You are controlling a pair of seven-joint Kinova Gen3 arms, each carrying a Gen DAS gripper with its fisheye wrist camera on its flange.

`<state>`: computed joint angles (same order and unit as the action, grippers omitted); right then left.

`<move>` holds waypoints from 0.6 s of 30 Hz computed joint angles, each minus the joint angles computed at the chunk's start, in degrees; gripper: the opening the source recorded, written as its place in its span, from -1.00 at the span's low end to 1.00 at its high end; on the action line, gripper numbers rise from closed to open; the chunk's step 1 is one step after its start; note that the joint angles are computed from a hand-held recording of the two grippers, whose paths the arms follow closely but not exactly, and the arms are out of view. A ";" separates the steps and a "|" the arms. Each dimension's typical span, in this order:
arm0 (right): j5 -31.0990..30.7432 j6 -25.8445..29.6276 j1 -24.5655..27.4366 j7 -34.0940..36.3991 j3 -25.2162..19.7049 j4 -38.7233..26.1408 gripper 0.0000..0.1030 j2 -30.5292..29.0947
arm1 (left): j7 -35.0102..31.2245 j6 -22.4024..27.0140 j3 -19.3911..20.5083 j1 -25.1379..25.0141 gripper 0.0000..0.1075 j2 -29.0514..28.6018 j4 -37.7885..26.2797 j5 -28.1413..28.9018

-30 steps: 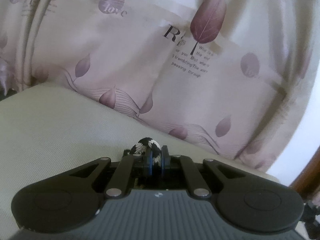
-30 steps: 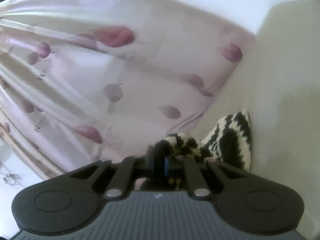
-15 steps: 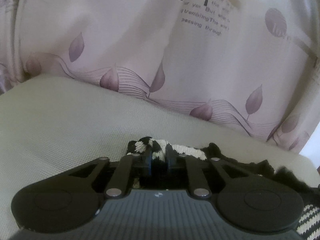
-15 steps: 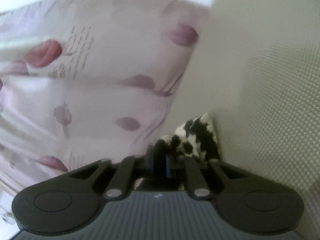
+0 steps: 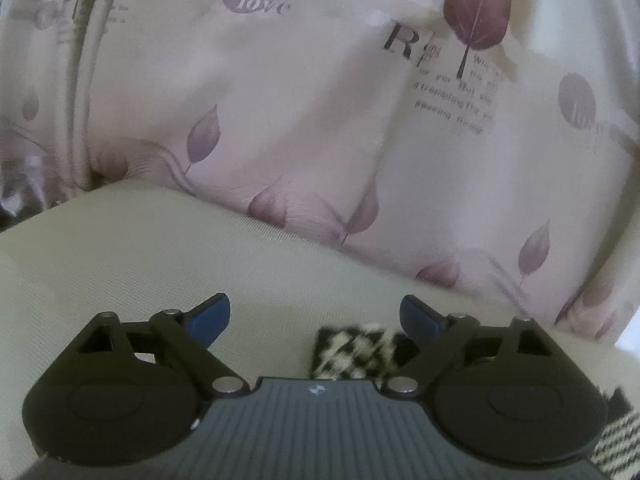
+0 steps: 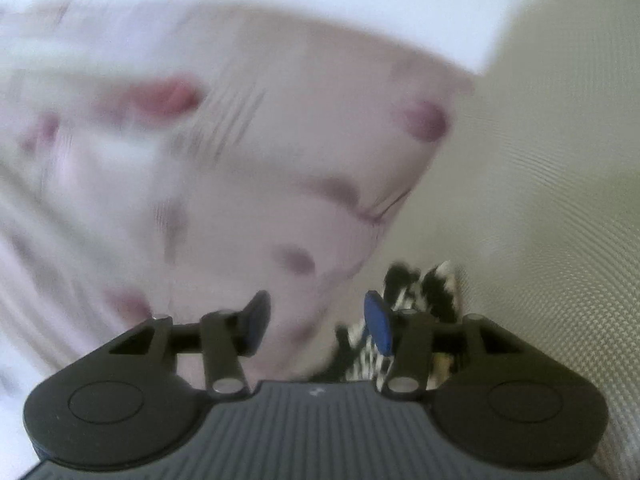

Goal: Fold small clothes
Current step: 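Open both grippers to release the folded cardigan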

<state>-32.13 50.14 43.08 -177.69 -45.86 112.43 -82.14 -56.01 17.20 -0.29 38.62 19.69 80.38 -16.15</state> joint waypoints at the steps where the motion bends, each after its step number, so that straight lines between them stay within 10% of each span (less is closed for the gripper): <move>1: 1.95 0.17 -0.87 2.33 -1.76 -1.88 0.01 2.57 | -0.90 0.04 1.02 -1.11 0.68 -0.61 1.15 0.69; 10: 14.08 19.12 4.41 15.22 -17.05 -20.86 0.00 16.45 | -10.00 1.34 2.43 -3.66 0.68 -3.17 6.24 2.92; 18: 0.88 26.13 11.30 26.41 -6.97 -22.18 0.01 9.46 | -24.23 13.56 8.92 -3.10 0.35 3.79 -7.81 -2.87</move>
